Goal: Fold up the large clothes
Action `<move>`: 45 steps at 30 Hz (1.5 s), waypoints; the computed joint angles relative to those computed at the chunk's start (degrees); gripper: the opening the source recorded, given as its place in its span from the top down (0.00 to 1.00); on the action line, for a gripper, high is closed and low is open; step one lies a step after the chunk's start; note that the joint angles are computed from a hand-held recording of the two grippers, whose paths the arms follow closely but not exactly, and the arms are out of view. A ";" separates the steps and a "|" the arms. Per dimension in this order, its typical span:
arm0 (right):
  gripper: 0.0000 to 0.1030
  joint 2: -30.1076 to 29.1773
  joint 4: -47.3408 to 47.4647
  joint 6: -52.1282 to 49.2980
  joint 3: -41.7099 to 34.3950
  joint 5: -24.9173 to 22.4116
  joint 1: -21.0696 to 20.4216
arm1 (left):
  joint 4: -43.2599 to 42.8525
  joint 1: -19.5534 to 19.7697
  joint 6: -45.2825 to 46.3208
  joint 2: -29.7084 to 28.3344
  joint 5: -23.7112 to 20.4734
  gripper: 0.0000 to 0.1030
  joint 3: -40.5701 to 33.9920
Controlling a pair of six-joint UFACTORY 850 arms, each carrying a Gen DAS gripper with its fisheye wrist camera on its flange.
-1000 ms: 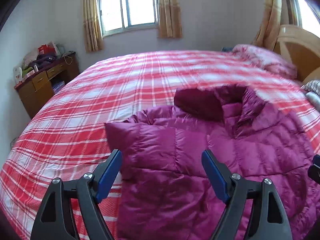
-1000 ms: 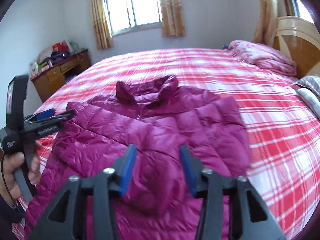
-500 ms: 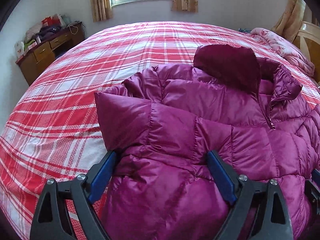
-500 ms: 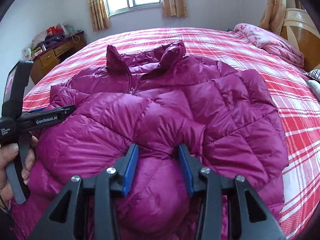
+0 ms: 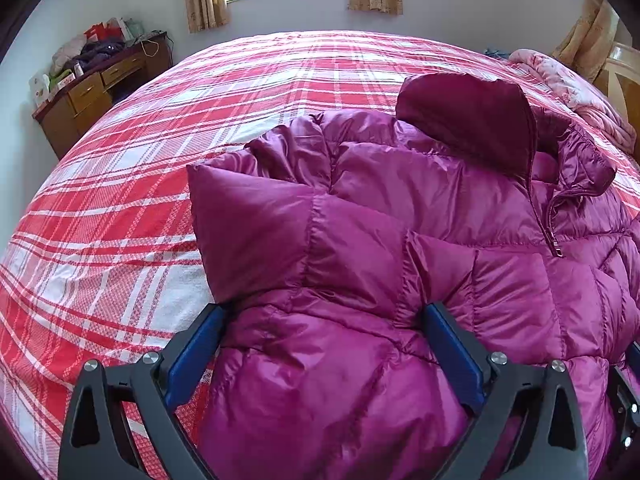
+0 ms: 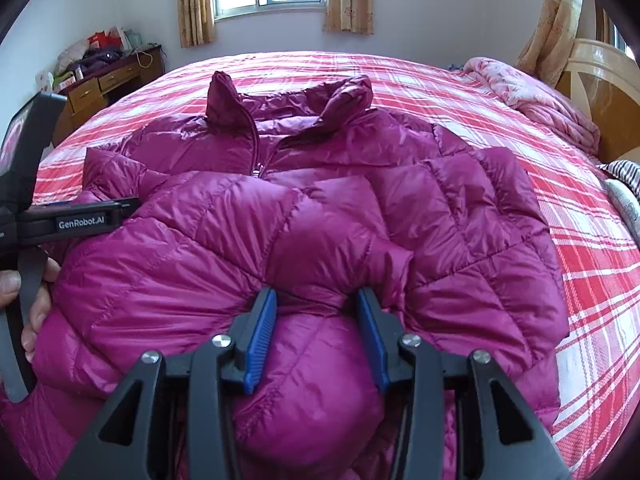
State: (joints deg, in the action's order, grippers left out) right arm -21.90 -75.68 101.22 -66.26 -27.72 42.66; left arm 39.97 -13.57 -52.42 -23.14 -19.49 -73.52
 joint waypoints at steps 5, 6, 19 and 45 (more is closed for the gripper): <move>0.56 -0.90 1.42 -2.17 -0.93 -2.65 0.73 | -0.54 -0.03 0.22 -0.42 -0.64 0.01 -0.51; 0.56 -1.07 1.59 -2.49 -1.10 -3.25 0.90 | -0.78 -0.03 0.34 -0.42 -0.64 0.01 -0.50; 0.55 -3.03 2.64 -4.62 -2.94 -9.74 2.94 | -0.77 -0.11 0.28 -0.51 -0.75 0.01 -0.54; 0.34 1.23 2.12 -5.97 0.40 -4.54 2.11 | 4.27 0.41 -3.18 3.97 1.21 0.01 2.56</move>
State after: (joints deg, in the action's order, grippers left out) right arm -20.67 -73.56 95.24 -65.86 -32.26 44.77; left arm 44.24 -13.16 -55.59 -19.17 -18.28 -70.96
